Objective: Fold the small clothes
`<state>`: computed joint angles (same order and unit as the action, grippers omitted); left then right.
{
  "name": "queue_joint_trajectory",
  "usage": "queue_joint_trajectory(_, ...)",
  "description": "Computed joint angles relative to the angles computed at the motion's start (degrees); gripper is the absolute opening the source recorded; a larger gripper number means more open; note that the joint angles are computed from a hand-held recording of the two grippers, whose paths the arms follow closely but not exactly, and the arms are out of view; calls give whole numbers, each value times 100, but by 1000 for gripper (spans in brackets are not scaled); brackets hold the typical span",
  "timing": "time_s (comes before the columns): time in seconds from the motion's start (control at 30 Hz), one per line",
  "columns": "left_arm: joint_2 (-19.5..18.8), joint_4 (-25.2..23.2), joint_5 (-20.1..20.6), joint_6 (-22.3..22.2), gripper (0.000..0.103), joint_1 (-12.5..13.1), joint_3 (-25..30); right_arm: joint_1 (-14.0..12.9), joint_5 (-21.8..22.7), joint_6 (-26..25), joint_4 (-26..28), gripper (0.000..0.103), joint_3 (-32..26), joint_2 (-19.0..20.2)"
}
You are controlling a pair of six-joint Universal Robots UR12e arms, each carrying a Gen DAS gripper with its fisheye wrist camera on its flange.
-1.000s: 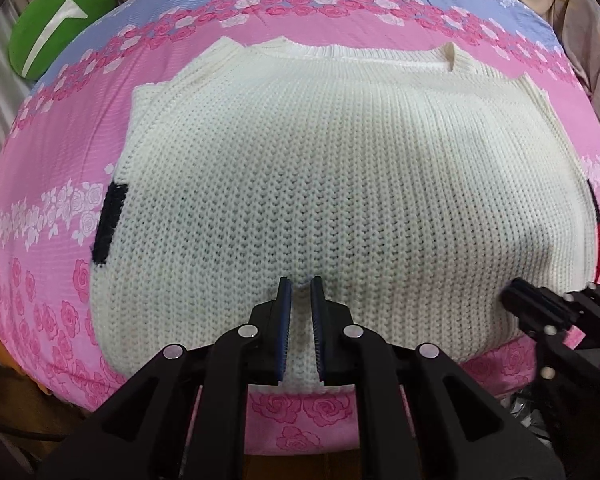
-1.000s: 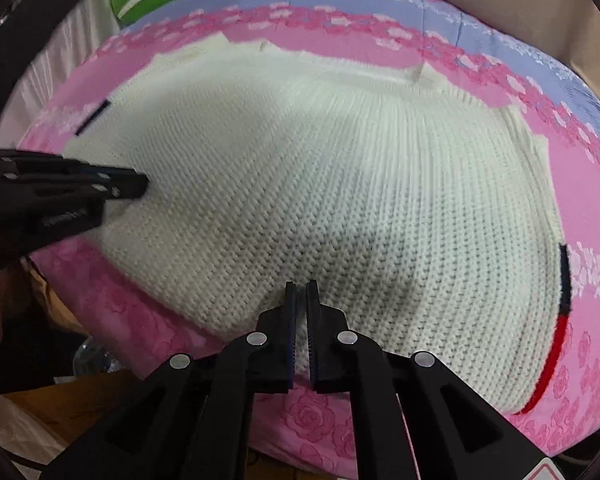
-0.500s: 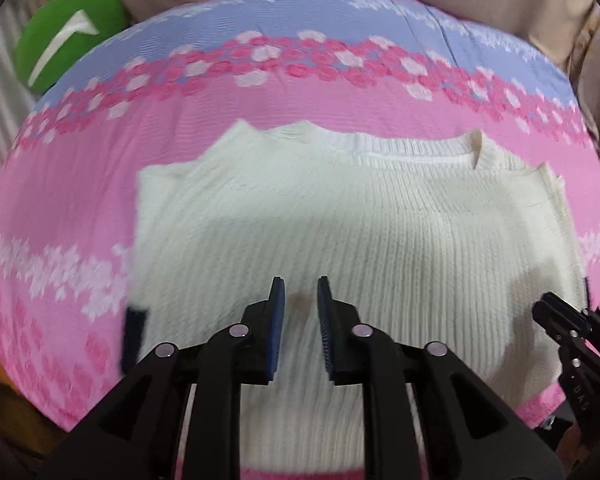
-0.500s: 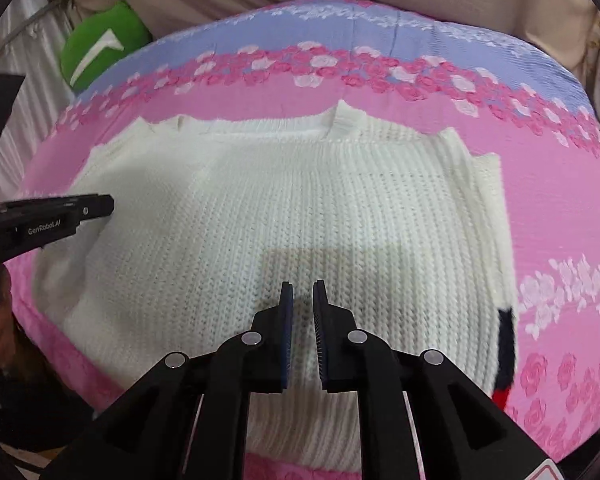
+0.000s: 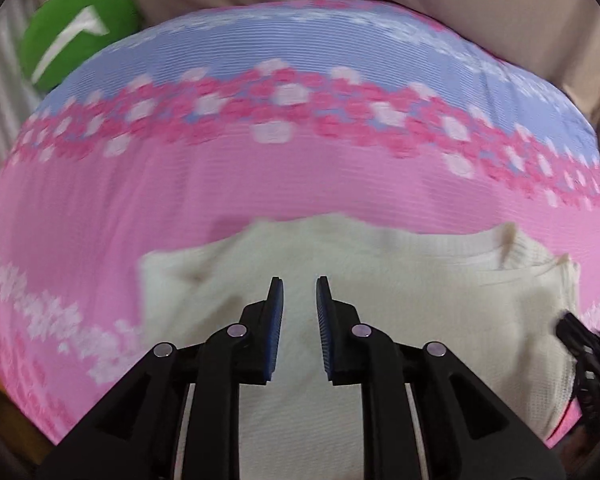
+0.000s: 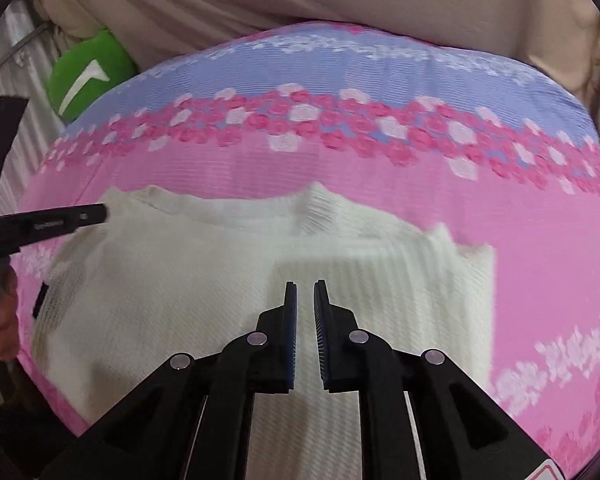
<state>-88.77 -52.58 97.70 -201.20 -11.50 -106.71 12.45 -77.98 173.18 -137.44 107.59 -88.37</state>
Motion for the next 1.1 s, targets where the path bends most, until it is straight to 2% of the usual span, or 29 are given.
queue_joint_trajectory(0.07,-243,-63,-50,274,20,-109,159,162,-110,-315,102,12,-149,204)
queue_joint_trajectory(0.13,-449,-262,117,368,20,-202,257,195,-467,-385,150,6,-156,307)
queue_joint_trajectory(0.23,-448,-224,80,368,20,-110,216,-223,-404,206,168,0,11,163)
queue_joint_trajectory(0.3,-441,-290,232,374,20,-82,252,-392,-671,514,158,0,56,40)
queue_joint_trajectory(0.33,-430,-282,266,364,20,-64,257,-434,-790,615,97,11,59,-10)
queue_joint_trajectory(0.4,-408,-278,230,328,20,-22,270,-475,-880,697,-13,22,21,-26)
queue_joint_trajectory(0.43,-406,-294,248,293,23,-16,285,-483,-870,673,-13,33,-17,12)
queue_joint_trajectory(0.47,-406,-314,274,279,32,-7,298,-471,-940,657,12,36,-39,48)
queue_joint_trajectory(0.5,-407,-347,339,233,43,-15,323,-459,-992,650,75,37,-58,96)
queue_joint_trajectory(0.57,-360,-287,477,183,49,-2,291,-473,-949,694,209,37,-137,227)
queue_joint_trajectory(0.63,-324,-276,623,99,51,53,273,-419,-950,711,117,37,-164,308)
queue_joint_trajectory(0.7,-269,-299,729,-67,60,160,236,-429,-856,633,119,37,-161,285)
queue_joint_trajectory(0.77,-204,-256,658,-155,61,285,163,-417,-802,647,89,37,-154,265)
queue_joint_trajectory(0.83,-156,-271,417,-207,61,439,88,-412,-760,661,134,37,-169,283)
queue_joint_trajectory(0.87,-141,-258,290,-222,60,479,53,-409,-752,669,170,38,-173,298)
queue_joint_trajectory(0.9,-144,-219,96,-151,47,545,12,-409,-745,681,184,28,-176,311)
queue_joint_trajectory(0.93,-154,-221,-105,-94,34,599,-8,-421,-676,686,193,10,-190,331)
queue_joint_trajectory(0.97,-164,-239,-355,-80,14,660,-19,-436,-597,709,216,8,-207,338)
queue_joint_trajectory(1.0,-145,-123,-628,-104,5,731,-57,-449,-527,758,109,8,-201,317)
queue_joint_trajectory(1.1,-101,135,-575,-29,4,723,-37,-479,-422,895,-418,7,-147,183)
